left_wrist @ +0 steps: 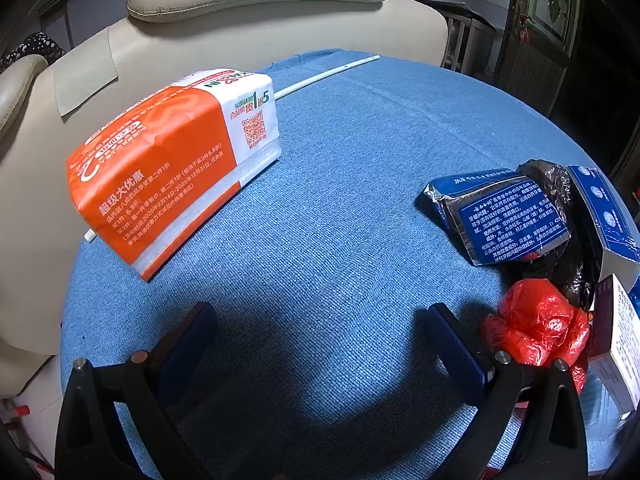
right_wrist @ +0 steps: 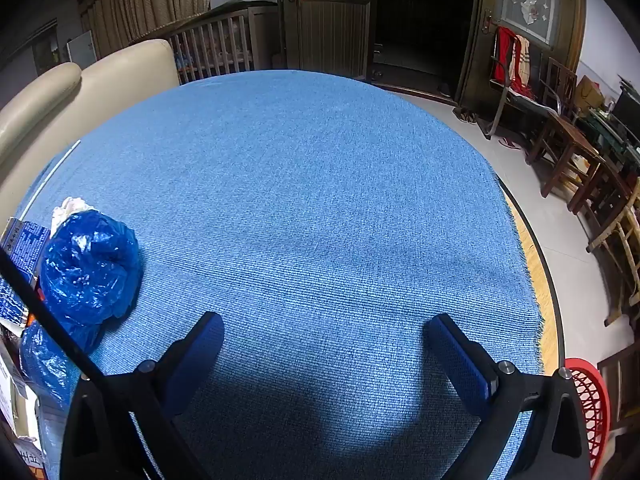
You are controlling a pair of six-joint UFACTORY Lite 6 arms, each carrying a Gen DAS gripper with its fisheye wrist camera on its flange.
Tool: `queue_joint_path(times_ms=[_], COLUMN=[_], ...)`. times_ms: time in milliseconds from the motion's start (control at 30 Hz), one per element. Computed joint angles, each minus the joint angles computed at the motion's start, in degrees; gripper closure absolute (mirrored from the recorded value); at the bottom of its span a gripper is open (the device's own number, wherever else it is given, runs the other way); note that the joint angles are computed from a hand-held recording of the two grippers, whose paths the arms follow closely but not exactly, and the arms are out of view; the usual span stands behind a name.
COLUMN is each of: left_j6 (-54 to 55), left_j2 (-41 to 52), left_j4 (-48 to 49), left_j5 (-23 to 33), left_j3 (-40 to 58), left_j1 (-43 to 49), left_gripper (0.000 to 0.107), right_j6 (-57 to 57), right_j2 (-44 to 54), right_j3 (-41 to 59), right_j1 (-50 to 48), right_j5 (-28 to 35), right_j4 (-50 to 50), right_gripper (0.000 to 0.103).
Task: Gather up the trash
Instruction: 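Move the left gripper toward the small open red-rimmed cardboard box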
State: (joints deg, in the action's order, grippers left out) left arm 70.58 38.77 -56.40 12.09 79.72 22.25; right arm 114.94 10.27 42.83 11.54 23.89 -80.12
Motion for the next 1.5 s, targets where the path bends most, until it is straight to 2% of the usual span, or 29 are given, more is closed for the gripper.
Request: queue_joint_path(times_ms=[267,400,500,567,800,900,1033,1067,1167,1333,1500], left_j6=[0.88,2.59,14.78,21.3,25.19,23.67,24.11,24.53,26.82,28.2,28.78], left_j2=[0.04,-1.39,-7.93,-13.02,-29.44,-36.15,-42.42,-44.47,-48.4,-52.39,-54.65], left_j4=[-0.83,0.62,-8.47,-13.13,-11.76,-7.68,-5.13,-4.78,-4.8,-3.66,-2.86], left_j5=[0.94,2.21,3.08,4.02,12.25,16.76,21.96,22.88,24.8,28.59,30.37], left_j3=[0.16,-1.22,-7.91,-12.32,-25.02,-29.37,-34.33,-35.9,-39.54,-43.2,-45.03], left_j1=[0.18,1.31,4.24,6.54,15.73,19.35,22.45,22.86,24.27,27.22,28.32], left_gripper=[0.004,0.004,0.004,0.004,0.004,0.004,0.004,0.004,0.004,0.004,0.004], right_j6=[0.38,-3.62,-14.96,-13.64,-26.66,-22.52,-7.97,-4.82,5.13,14.36,17.36], right_j2=[0.02,-1.13,-6.45,-12.84,-41.96,-49.71,-52.07,-49.23,-45.82,-44.17,-42.49], right_j3=[-0.08,0.02,-2.27,-6.12,-16.56,-18.15,-18.87,-17.69,-16.66,-16.9,-15.38], right_j1=[0.02,-1.01,-2.33,-1.01,12.08,26.75,47.3,49.87,61.8,72.31,77.39], right_j5=[-0.03,-0.82,-2.9,-0.94,10.92,21.39,34.95,35.43,42.99,48.7,52.16], right_j4=[-0.38,2.06,11.56,11.49,27.43,30.06,29.06,28.3,29.96,32.97,33.74], right_gripper=[0.0,0.0,0.0,0.0,0.0,0.0,0.0,0.0,0.0,0.0,0.0])
